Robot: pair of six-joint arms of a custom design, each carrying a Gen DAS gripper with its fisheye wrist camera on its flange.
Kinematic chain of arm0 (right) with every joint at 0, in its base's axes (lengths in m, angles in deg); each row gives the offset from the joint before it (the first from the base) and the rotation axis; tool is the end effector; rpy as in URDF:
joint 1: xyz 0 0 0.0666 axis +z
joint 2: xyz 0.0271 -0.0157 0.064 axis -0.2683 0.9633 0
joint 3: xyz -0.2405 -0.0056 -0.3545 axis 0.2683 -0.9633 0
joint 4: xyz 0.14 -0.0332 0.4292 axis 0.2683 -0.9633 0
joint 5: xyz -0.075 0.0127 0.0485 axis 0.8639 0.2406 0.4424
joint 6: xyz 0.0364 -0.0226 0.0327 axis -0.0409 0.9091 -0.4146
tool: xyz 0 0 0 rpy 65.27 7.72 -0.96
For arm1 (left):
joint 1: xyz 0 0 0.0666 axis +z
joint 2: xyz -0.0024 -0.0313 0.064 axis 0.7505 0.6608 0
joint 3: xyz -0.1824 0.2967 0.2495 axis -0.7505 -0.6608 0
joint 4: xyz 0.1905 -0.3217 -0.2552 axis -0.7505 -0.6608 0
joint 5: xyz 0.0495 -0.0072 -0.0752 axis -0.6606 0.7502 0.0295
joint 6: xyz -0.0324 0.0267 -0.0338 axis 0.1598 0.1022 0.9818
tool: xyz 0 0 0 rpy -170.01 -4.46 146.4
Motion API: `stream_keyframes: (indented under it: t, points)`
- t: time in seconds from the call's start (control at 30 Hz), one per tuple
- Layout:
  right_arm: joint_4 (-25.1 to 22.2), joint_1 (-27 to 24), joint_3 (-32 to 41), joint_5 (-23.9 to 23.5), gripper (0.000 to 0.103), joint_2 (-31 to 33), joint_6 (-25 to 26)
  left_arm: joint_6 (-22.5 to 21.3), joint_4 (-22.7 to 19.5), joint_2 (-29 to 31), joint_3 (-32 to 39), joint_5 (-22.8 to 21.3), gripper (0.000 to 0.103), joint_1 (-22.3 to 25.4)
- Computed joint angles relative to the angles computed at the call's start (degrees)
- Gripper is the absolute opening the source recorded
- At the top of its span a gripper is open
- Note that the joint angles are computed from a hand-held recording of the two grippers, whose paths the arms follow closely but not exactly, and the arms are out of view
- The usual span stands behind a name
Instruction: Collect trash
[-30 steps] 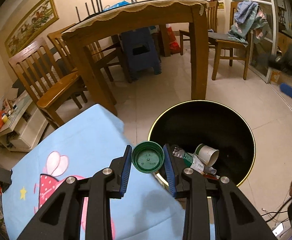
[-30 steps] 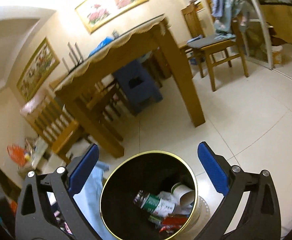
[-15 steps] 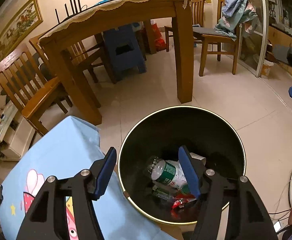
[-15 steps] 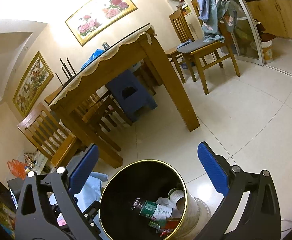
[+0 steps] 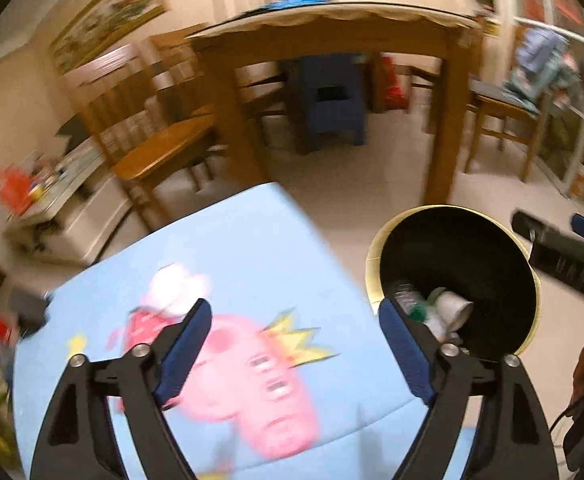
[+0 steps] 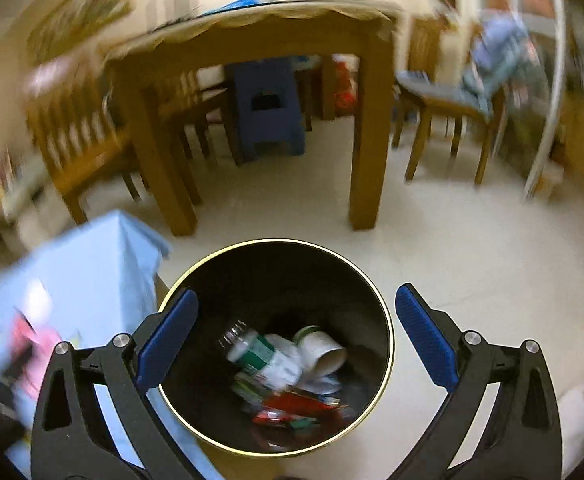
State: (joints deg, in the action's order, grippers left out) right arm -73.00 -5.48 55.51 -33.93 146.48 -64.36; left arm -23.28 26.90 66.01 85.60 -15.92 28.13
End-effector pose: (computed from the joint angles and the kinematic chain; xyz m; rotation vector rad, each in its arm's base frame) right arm 0.5133 0.0736 0.3437 0.5535 2.2254 -0.2715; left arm 0.5807 -0.2144 0.3505 0.5381 2.2934 -0.0010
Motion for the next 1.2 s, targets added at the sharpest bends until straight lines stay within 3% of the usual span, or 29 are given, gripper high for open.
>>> stream_keyframes:
  t: [0.07,0.17,0.27,0.33,0.4,0.47,0.53,0.73,1.0,1.2]
  points:
    - [-1.5,3.9,2.0,4.2,0.097,2.1,3.3,0.6,0.4,-2.1,-1.6,-0.1,0.087,2.3]
    - [-4.1,8.2,4.4,5.4,0.097,4.3,4.5,0.1,1.9,-5.5,-4.6,-2.6,0.096,5.3]
    - [-6.5,13.3,6.5,6.5,0.097,5.8,3.9,-0.9,3.0,-8.5,-7.8,-4.4,0.096,8.6]
    - [-5.1,16.5,6.5,0.1,0.097,5.3,3.3,-1.4,2.8,-10.2,-9.5,-4.1,0.096,11.3]
    - [-1.0,17.7,5.5,-9.8,0.097,3.8,2.0,-1.3,2.7,-12.1,-11.1,-4.5,0.096,14.0]
    - [3.8,18.3,4.2,-15.9,0.098,2.0,-1.2,0.1,2.0,-14.5,-12.3,-3.4,0.096,17.1]
    - [3.3,19.6,5.5,-15.1,0.098,2.0,-3.0,1.2,1.8,-16.6,-13.1,-2.3,0.096,19.5]
    - [0.1,22.9,9.4,-15.2,0.098,1.1,-2.1,2.4,2.4,-23.2,-15.3,0.8,0.096,23.5]
    - [-0.8,26.9,10.1,-4.6,0.098,-3.3,2.4,3.1,1.5,-26.8,-16.0,2.5,0.096,24.0]
    - [-2.3,27.5,9.8,-3.7,0.098,-4.3,2.5,3.2,1.6,-27.8,-16.6,2.4,0.096,23.5]
